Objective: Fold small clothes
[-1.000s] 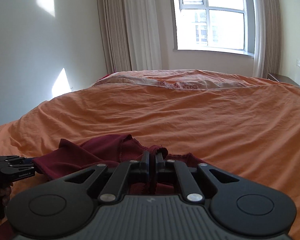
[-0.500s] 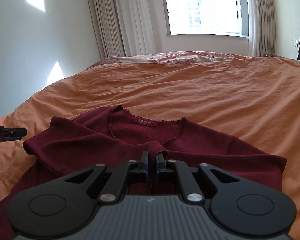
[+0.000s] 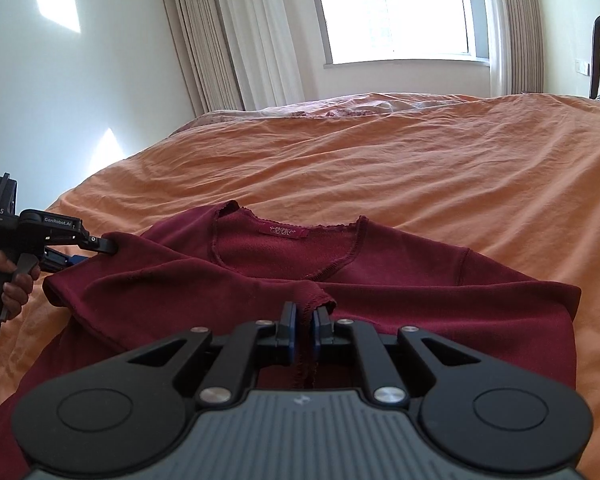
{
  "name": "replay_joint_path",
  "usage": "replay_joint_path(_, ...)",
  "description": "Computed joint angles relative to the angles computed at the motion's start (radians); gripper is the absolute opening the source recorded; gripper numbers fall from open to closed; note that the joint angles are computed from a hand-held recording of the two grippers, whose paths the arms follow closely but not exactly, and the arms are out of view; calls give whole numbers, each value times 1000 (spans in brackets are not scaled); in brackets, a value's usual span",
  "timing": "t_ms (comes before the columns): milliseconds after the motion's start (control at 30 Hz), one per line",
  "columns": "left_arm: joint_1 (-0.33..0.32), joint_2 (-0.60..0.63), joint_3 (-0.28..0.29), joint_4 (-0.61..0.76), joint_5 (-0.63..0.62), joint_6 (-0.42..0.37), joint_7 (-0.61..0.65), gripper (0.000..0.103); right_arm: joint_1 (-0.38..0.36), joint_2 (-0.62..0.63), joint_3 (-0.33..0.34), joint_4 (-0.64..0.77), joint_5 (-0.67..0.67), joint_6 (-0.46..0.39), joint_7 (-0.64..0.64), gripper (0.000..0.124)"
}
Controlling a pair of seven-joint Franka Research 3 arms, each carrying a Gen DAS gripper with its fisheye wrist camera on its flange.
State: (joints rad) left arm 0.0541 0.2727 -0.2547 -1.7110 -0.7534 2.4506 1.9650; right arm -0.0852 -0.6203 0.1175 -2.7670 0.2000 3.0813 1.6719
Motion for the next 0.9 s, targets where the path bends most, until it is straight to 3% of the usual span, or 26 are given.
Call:
replay_joint_path(33, 0, 7, 0, 16, 4, -15, -8, 23, -1, 1, 2, -1, -1, 2, 1, 10)
replay_joint_path(100, -1, 2, -5, 19, 7, -5, 15, 15, 2, 1, 0, -2, 0, 4, 0, 10)
replay_joint_path(333, 21, -79, -22, -51, -197, 89, 390, 13, -17, 16, 19, -3, 1, 30, 12, 10)
replay_joint_path(500, 23, -63, 17, -62, -287, 51, 405, 16, -20, 37, 18, 6, 3, 40, 16, 10)
replay_joint_path(667, 8, -88, 32, -104, -268, 76, 370, 60, 35, 39, -33, 0, 26, 34, -3, 12)
replay_joint_path(767, 8, -120, 41, -144, -280, 67, 381, 69, 65, 40, -56, -6, 44, 32, -18, 36)
replay_joint_path(867, -6, -162, 55, -200, -277, 69, 400, 67, 70, 61, -51, 4, 49, 21, -23, 37)
replay_joint_path(900, -14, -178, 59, -222, -276, 77, 405, 65, 87, 70, -64, 8, 58, 24, -28, 29)
